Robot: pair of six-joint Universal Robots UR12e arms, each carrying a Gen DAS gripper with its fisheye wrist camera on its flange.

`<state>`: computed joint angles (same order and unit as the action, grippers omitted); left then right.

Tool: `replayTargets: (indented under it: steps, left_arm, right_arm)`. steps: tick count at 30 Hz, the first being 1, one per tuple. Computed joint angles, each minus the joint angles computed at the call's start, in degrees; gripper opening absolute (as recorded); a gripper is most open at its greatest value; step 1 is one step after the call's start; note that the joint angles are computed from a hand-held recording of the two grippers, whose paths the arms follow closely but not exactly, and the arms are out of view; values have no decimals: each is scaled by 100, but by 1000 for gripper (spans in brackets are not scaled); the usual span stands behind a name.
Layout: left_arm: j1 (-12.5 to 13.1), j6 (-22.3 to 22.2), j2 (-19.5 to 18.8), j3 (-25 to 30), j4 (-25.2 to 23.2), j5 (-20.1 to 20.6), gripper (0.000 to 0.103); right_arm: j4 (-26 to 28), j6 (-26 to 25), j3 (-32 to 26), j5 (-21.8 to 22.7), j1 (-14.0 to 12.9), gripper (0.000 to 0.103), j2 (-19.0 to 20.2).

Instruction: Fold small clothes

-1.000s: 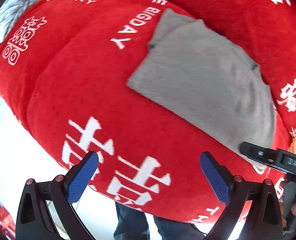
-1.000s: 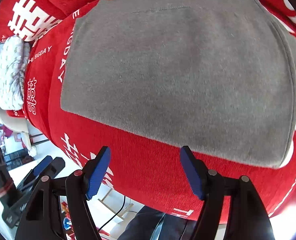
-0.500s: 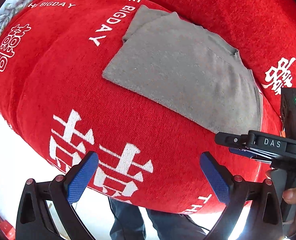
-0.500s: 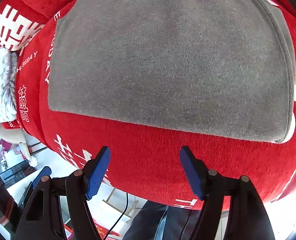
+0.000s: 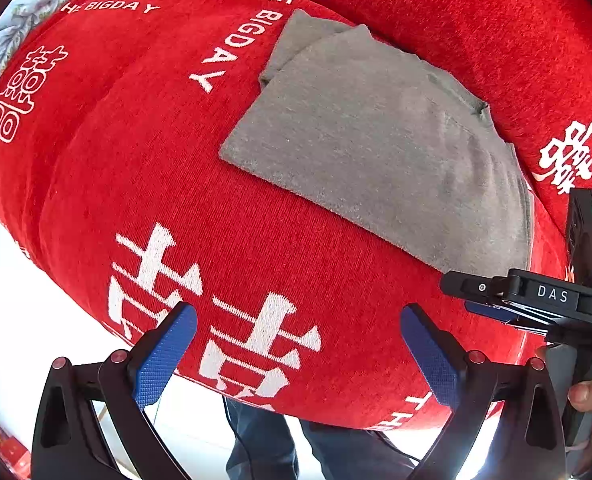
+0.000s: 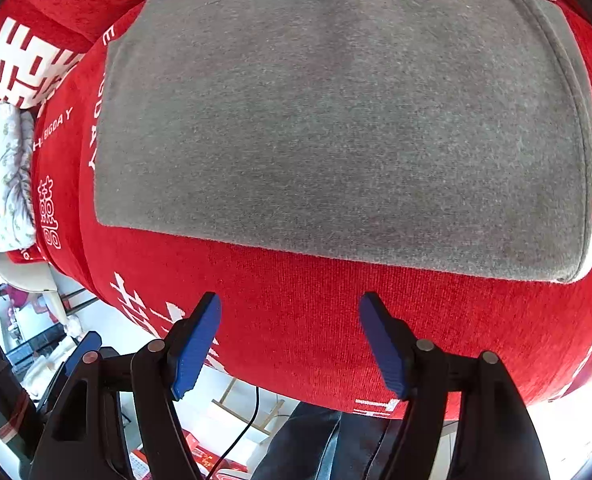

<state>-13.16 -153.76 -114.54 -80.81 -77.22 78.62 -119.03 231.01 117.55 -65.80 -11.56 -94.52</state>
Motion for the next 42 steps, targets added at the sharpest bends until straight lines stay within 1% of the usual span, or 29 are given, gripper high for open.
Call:
replayTargets:
  steps: [9,12,17,22,25,27,30,33,36,37,39,42]
  left_arm:
    - [-63,120,-21,16,-16,66,102]
    - [-72,133,-55,49,-26,121,102]
    - [-67,169,-149,137,45,352,102]
    - [-65,105,-351,411,10,657,102]
    - [-68,28,-503,687,-66,686,102]
    - [-91,9,-574,817,-26,704,102]
    - [-132,-15,-704,1058,-1,643,102]
    - [-175,-27,-820,1223,37,576,102]
    - [-223,-65,-971,1407,-96,521,102]
    - [-235,-51,-1025,1474,-166,500,102]
    - [-250,46,-1110,1587,-294,490,102]
    - [-289,310,-1223,1698,-418,513,102]
  right_arm:
    - [-180,126,121,34,-104,75,-76]
    - [-365,200,190,75,-141,75,-108]
    - [-790,403,388,230,-228,75,-189]
    - [-1407,820,691,473,-326,75,-305]
    - [-1776,1004,838,599,-380,75,-356]
    - [-1999,1082,918,677,-416,75,-377]
    - [-2351,1231,1015,779,-462,76,-383]
    - [-2766,1481,1109,873,-477,76,-350]
    - [-3399,1978,1211,926,-435,76,-234]
    - [-3535,2092,1210,910,-403,76,-184]
    - [-3779,2320,1211,834,-329,76,-102]
    - [-4262,2830,1238,675,-200,76,17]
